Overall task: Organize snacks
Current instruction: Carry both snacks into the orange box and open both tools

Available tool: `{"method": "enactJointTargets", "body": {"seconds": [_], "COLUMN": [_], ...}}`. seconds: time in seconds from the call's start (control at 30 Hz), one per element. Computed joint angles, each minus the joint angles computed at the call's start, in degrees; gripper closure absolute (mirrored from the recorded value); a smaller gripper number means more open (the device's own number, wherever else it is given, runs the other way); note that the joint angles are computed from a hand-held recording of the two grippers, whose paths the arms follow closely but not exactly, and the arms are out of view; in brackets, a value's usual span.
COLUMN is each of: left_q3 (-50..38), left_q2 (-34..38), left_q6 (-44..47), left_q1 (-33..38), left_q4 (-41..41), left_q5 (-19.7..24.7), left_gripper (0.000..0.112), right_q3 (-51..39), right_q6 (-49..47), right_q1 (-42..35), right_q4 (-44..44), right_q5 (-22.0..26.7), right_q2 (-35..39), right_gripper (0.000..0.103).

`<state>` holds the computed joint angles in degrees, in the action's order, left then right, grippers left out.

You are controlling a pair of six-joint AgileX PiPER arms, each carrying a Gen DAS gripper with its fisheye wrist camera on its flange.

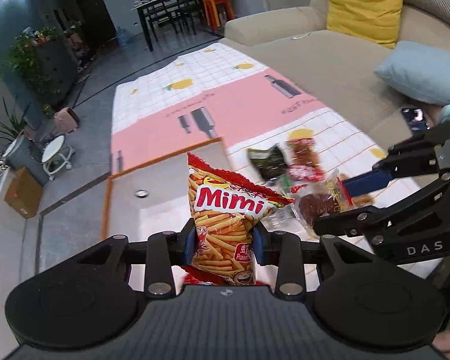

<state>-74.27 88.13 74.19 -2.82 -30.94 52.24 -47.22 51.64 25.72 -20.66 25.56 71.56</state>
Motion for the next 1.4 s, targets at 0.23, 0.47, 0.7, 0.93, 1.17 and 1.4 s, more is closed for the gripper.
{"method": "enactJointTargets", "body": {"seconds": [0.23,0.47,0.7,0.93,1.17,1.4], "left_q3": [-9.7,-12.7,-12.6,-9.7,-11.0,-10.4], "left_q2": [8.7,16.2,20.7,22.7,24.7,25.3], "left_q6": [-0.8,3.1,3.2,4.9,5.0,3.8], "left_q1": [1.3,0.1,-1.5,-3.8,-4.5,-5.5], "left_q4": [5.2,12.4,20.7,26.3,28.6,31.8], "left_q5": [0.8,-1.9,-5.0,-11.4,-10.6,-12.1], "left_gripper": [0.071,0.071,0.071,0.071,0.071,0.070], "right_q3": [-12.1,-23.6,-33.1,-40.3,-41.9,-47.2], "right_q6": [-16.8,-39.2,-48.9,-51.7,-54.4,-57.9], "right_q1": [-0.9,-3.8,-4.0,-3.3,-4.1,-5.0], "right_q4": [8.8,22.4,19.8,14.1,14.8,16.9], "right_q5": [0.1,2.3,6.9,12.4,13.2,17.4], "right_q2": [11.4,24.1,34.2,41.6,44.1,47.6], "right_gripper": [0.062,0.061,0.061,0.061,0.061,0.060]}}
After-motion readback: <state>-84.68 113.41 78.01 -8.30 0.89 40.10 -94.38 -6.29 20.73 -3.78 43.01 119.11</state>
